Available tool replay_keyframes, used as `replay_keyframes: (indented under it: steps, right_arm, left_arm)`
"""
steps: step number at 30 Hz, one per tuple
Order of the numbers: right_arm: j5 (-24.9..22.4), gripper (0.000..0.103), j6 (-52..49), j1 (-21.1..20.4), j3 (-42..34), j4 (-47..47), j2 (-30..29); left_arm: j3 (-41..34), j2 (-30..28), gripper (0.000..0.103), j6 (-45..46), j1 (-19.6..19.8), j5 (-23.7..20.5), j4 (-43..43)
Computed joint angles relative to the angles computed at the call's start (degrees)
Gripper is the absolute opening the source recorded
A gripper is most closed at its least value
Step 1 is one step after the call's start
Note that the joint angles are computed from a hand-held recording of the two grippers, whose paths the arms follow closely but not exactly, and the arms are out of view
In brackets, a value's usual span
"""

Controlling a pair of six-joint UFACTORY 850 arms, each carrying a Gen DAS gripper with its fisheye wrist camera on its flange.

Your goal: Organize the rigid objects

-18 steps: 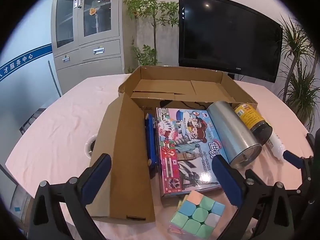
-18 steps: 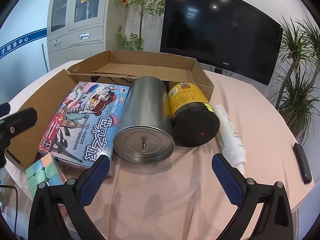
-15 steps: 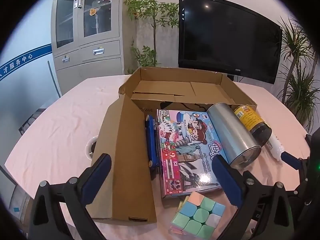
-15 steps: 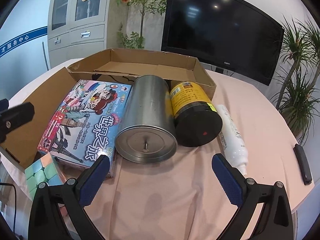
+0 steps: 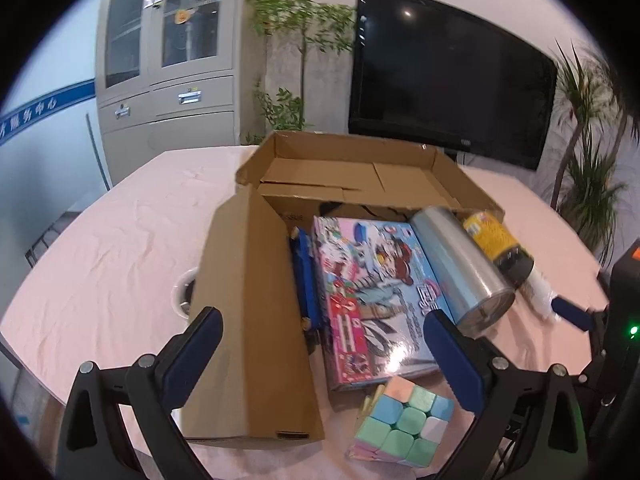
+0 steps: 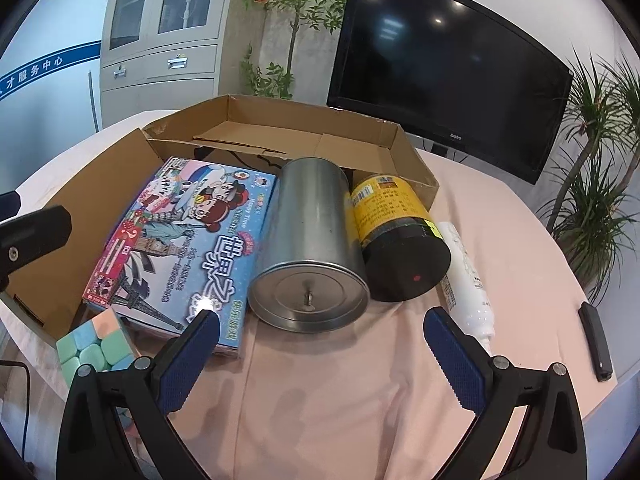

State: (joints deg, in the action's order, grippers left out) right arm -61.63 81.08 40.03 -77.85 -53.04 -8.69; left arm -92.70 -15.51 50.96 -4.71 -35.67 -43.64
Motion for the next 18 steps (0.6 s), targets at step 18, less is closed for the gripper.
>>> replay_keyframes:
  steps: [18]
  right_arm:
    - [27.95, 0.084, -41.77, 0.86, -14.36, 30.26, -7.35]
  left_arm:
    - [-20.05, -18.0, 0.061, -9.66, 9.88, -35.27, -6.77]
